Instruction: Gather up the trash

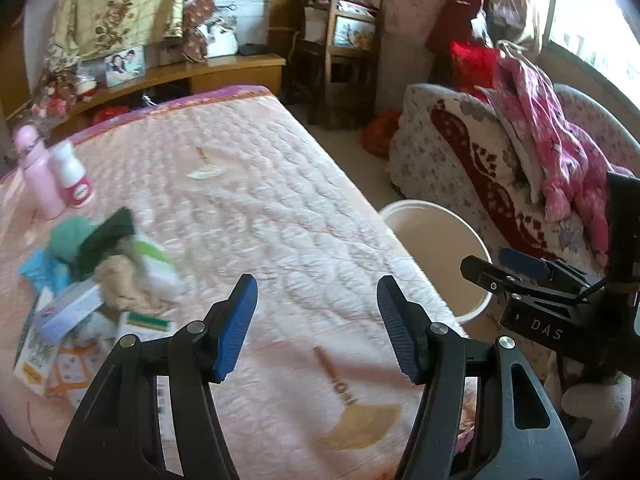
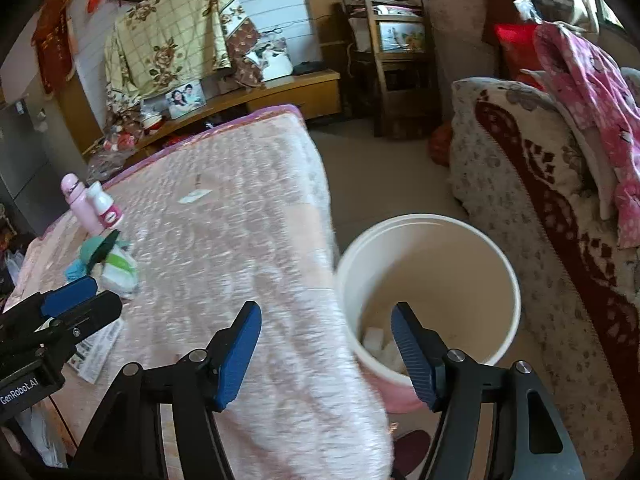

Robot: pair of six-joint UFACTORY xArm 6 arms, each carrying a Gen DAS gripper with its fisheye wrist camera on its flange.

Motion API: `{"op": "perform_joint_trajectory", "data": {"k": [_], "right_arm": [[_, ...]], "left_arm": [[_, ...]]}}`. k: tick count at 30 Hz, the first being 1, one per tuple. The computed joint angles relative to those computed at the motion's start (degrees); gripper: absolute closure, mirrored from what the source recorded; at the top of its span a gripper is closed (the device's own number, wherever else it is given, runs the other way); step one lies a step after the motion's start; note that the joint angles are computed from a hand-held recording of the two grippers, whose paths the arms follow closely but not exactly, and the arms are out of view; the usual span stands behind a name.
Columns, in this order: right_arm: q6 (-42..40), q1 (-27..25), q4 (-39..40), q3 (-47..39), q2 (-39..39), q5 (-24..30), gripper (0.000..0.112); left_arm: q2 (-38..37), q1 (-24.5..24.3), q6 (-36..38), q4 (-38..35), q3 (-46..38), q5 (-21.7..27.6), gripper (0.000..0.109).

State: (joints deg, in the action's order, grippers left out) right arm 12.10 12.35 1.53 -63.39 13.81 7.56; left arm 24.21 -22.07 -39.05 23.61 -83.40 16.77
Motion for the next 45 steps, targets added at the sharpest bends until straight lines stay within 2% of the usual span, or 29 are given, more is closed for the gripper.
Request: {"op": "perform_joint_trajectory", "data": {"k": [9,17,26,45], "right_arm": [[1.4,4.0,-0.4,-2.4,0.9,0.1,0.045],[8.0,6.3,-6.9,-6.1,3.4,1.3,0.045],[10.1,9.1,-8.8,-9.4,5.7,2.5,0.042],[2.6,15.7,-3.4,-19.9,13.1,7.6,0.041]], "left_arm": [[-9.0,5.0,-7.5,8.2,11.5,-2.7,0.047],[-14.3,9.6,-17.4,17.3,18.1,-4.2,0.048],[-16.4,12.9,-21.0,19.6,21.0,-5.1,0.048],[-20.3,18.6,-24.7,24.1,25.8,-5.2,0.048]]}}
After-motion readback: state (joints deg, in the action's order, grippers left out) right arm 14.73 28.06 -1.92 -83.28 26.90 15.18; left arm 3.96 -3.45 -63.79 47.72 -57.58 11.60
